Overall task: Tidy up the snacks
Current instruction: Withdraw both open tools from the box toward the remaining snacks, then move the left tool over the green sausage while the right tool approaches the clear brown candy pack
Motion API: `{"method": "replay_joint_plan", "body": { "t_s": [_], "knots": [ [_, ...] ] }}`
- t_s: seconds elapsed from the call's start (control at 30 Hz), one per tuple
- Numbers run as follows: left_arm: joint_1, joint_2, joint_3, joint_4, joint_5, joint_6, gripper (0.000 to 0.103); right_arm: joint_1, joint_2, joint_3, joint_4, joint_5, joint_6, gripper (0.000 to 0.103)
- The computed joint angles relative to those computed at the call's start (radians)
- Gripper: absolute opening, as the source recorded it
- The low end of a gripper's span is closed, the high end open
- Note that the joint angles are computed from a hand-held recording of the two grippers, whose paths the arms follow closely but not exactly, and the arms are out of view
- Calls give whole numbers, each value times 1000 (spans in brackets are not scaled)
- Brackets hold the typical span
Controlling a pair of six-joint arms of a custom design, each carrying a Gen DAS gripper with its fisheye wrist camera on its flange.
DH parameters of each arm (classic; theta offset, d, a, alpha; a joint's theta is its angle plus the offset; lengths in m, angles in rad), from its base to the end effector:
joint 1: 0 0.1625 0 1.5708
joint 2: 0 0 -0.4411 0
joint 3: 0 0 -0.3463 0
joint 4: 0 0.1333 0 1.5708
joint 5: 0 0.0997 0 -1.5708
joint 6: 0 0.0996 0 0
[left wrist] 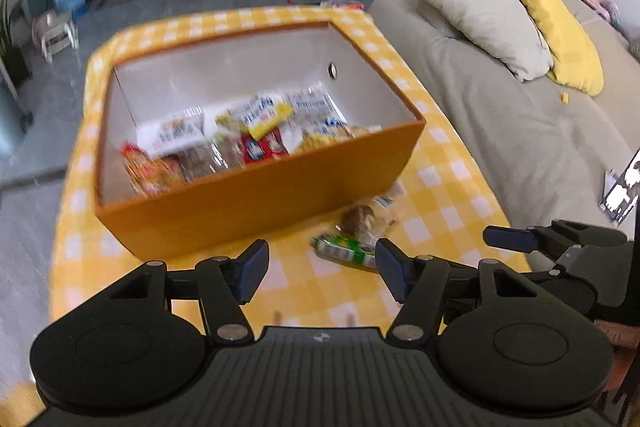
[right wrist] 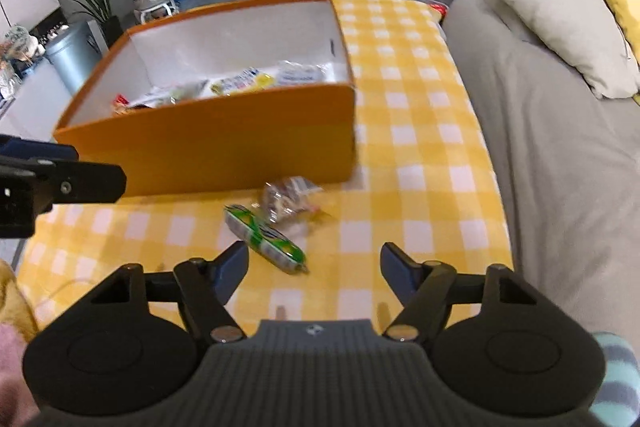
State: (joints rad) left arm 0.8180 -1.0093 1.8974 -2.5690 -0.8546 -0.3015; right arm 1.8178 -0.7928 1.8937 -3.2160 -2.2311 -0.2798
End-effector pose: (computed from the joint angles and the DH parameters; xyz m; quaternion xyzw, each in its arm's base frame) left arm -0.2383 -0.5450 0.2035 0.1904 0.9158 -0.2206 0.2765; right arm 0.2149 -0.5568 0.1523 0.1531 -0.9024 0.2491 0.3164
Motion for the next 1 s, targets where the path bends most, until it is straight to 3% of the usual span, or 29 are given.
{"method": "replay_joint_plan", "body": {
  "t_s": [0.13, 0.27, 0.37, 0.67, 1.0],
  "knots": [
    [32, 37, -31, 13, -54, -89, 65, -13, 10, -5, -29, -12, -29, 61],
    [63, 80, -57, 7, -106, -109, 64, -31, 16, -5, -53, -23, -47, 57],
    [81, 117, -69, -16, -129, -144, 64, -50, 12, -9, -40, -14, -19, 50],
    [104, 219, -131, 5, -118, -262, 72, -89, -1, -16, -11, 2, 74, 48],
    [111, 253, -177, 100, -60, -275, 72, -111, -2, -20, 23, 44, 92, 48]
  ]
}}
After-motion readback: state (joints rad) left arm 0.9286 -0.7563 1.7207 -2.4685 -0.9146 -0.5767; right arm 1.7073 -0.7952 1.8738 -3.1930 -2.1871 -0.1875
